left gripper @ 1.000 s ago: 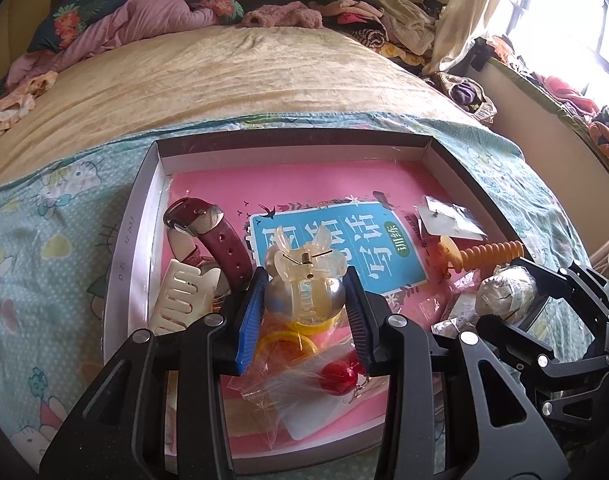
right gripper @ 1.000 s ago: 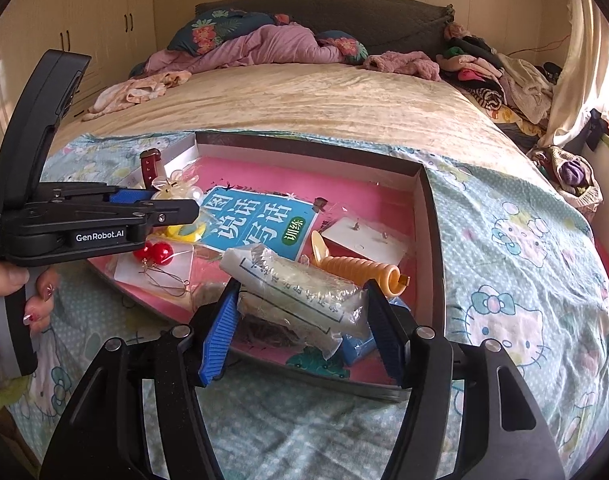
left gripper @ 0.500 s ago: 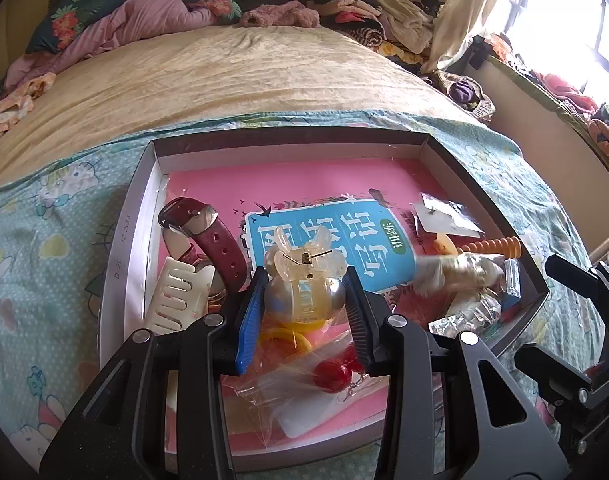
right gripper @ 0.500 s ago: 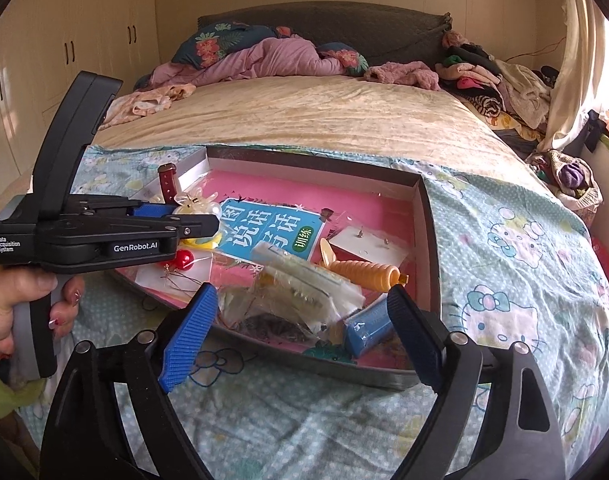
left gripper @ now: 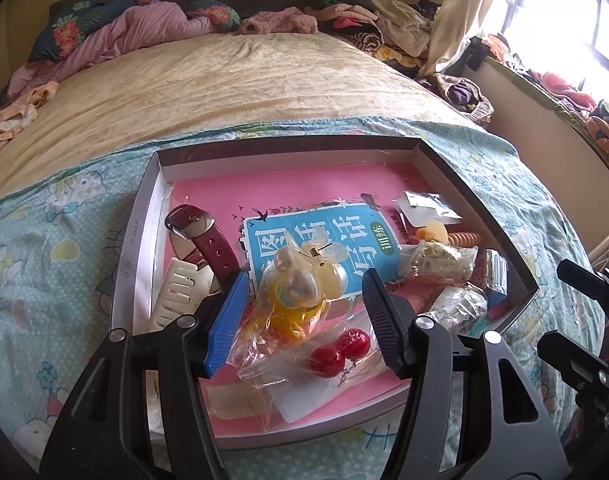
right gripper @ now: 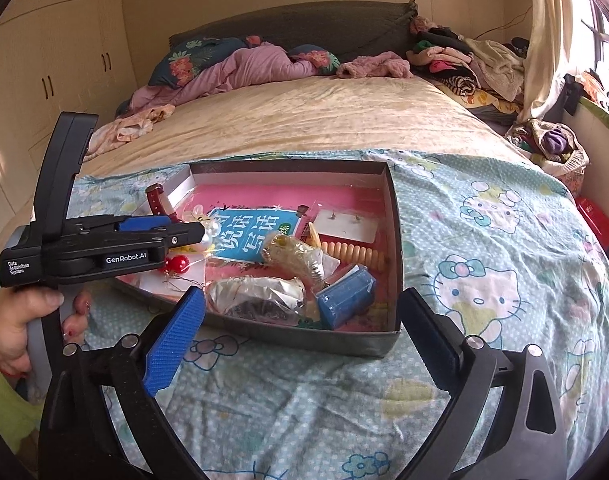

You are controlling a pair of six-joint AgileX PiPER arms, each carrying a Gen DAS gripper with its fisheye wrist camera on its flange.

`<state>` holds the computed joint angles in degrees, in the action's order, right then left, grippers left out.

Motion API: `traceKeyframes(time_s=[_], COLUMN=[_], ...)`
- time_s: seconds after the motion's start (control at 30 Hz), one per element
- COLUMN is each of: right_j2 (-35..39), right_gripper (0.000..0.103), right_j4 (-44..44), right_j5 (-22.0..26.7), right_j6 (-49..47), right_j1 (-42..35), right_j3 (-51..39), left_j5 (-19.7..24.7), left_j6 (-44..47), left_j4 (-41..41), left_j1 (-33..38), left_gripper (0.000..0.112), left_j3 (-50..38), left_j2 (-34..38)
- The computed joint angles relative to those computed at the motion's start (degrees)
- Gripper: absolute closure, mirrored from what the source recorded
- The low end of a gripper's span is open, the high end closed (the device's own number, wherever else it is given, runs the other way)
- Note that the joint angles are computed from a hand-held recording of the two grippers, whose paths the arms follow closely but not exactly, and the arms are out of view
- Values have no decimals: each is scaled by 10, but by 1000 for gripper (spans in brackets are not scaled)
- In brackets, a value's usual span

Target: Organize jewelry

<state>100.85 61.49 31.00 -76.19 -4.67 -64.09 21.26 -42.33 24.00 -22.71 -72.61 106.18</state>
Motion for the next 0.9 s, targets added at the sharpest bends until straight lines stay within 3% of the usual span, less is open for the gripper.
traceKeyframes(time_s=[0.13,0.4,0.9], right_j2=[-10,-44,-149], right_gripper=[6,6,4], right_j4=[7,19,42], right_j5=[3,17,66], right_j6=[-6,-15,-47], right_j1=[-6,-22,-72], right_j3=[6,25,88], left_j5=[4,26,63], left_j6=[-23,-92,-265], left_j4=[22,90,215], left_j1=[-9,-43,-130], left_gripper=[51,21,19], left_j3=[12,39,140], left_j2=[-22,-80,-196])
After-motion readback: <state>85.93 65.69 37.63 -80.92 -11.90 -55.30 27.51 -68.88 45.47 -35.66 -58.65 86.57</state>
